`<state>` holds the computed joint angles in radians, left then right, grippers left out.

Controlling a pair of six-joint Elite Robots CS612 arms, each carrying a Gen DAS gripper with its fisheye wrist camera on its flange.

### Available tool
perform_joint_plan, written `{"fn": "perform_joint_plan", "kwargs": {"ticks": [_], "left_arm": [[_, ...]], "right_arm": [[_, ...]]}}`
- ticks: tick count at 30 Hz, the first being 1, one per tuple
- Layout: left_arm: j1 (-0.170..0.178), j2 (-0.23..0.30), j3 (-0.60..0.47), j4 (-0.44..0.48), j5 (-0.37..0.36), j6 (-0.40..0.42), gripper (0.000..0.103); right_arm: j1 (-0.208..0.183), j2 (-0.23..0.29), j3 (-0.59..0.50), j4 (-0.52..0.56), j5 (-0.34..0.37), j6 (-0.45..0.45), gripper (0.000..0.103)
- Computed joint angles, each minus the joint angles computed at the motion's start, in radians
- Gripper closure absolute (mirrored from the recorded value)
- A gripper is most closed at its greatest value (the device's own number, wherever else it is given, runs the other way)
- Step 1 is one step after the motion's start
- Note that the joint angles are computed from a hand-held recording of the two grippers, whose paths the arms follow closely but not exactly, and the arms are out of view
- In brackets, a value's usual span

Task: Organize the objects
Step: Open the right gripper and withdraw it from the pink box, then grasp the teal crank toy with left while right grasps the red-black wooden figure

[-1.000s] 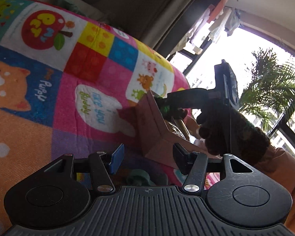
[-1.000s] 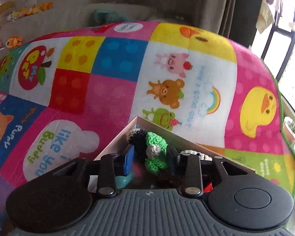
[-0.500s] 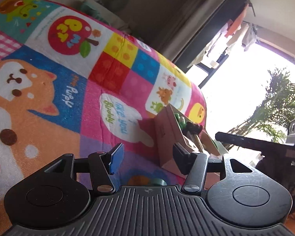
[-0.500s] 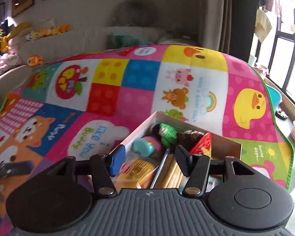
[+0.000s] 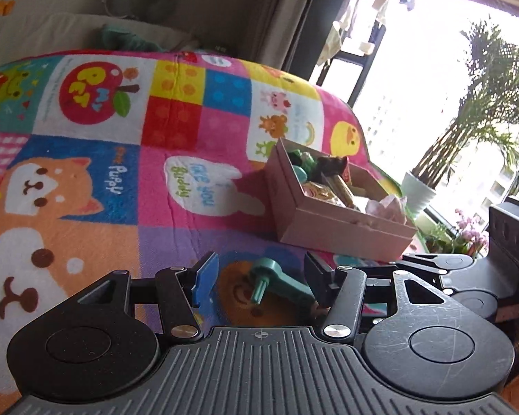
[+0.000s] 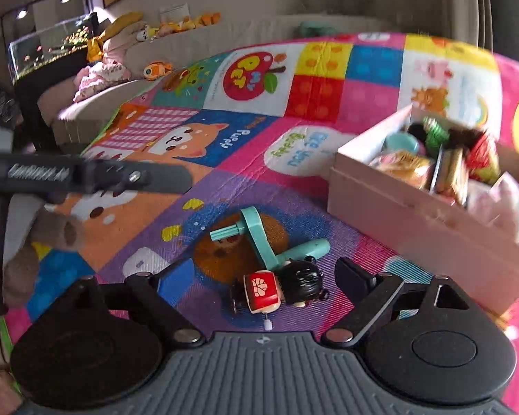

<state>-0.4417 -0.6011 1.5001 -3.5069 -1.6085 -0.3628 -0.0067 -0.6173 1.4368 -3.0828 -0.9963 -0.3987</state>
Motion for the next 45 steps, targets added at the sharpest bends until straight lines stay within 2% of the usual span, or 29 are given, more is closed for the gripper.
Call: {"fn": "perform_joint_plan", "kwargs": {"ticks": [4, 7, 11, 14, 18, 21, 22, 24, 28, 30, 32, 33, 35, 37, 40, 42, 45], "left_arm": [[-0.006, -0.008, -0.001, 0.063, -0.004, -0.018, 0.044], [-0.009, -0.003, -0.022, 0.110, -0.057, -0.037, 0.044], [-0.011, 0.024, -0.082, 0.179, -0.137, -0.110, 0.044], [-0.025, 0.047, -0.132, 0.222, -0.087, -0.138, 0.044], [-0.043, 0.070, -0.196, 0.312, 0.022, -0.142, 0.047], [-0.058, 0.078, -0.220, 0.369, 0.113, -0.087, 0.047], [-0.059, 0.081, -0.222, 0.359, 0.123, -0.073, 0.045], [-0.060, 0.081, -0.219, 0.353, 0.140, -0.049, 0.044], [-0.061, 0.064, -0.192, 0.351, 0.197, 0.034, 0.044], [-0.053, 0.053, -0.172, 0.345, 0.200, 0.071, 0.044], [-0.043, 0.041, -0.153, 0.345, 0.195, 0.091, 0.044], [-0.040, 0.037, -0.145, 0.345, 0.197, 0.100, 0.044], [-0.033, 0.032, -0.132, 0.331, 0.183, 0.119, 0.045], [-0.029, 0.032, -0.126, 0.311, 0.152, 0.138, 0.048], [-0.032, 0.044, -0.132, 0.279, 0.112, 0.161, 0.047], [-0.038, 0.057, -0.148, 0.270, 0.121, 0.151, 0.047], [-0.048, 0.080, -0.184, 0.296, 0.162, 0.133, 0.048]], "right_arm": [[0.002, 0.009, -0.024, 0.063, -0.062, 0.038, 0.022], [-0.012, 0.005, 0.005, -0.037, -0.130, 0.131, 0.022], [-0.046, -0.005, 0.066, -0.203, -0.191, 0.260, 0.018], [-0.066, -0.008, 0.114, -0.315, -0.241, 0.325, 0.017], [-0.080, -0.027, 0.166, -0.343, -0.335, 0.444, 0.015], [-0.090, -0.044, 0.205, -0.302, -0.289, 0.497, 0.012], [-0.086, -0.043, 0.218, -0.329, -0.292, 0.494, 0.007], [-0.073, -0.048, 0.231, -0.330, -0.266, 0.463, 0.004], [-0.044, -0.045, 0.210, -0.289, -0.159, 0.390, 0.004], [-0.029, -0.042, 0.193, -0.268, -0.098, 0.352, 0.004], [-0.016, -0.039, 0.184, -0.283, -0.049, 0.304, 0.004], [-0.009, -0.035, 0.179, -0.311, -0.054, 0.276, 0.004], [0.002, -0.022, 0.166, -0.396, -0.107, 0.241, 0.004], [0.006, -0.009, 0.140, -0.423, -0.185, 0.246, 0.004], [-0.002, 0.008, 0.105, -0.413, -0.291, 0.276, 0.004], [-0.010, 0.016, 0.094, -0.401, -0.362, 0.307, 0.004], [-0.024, 0.022, 0.090, -0.362, -0.402, 0.372, 0.004]]}}
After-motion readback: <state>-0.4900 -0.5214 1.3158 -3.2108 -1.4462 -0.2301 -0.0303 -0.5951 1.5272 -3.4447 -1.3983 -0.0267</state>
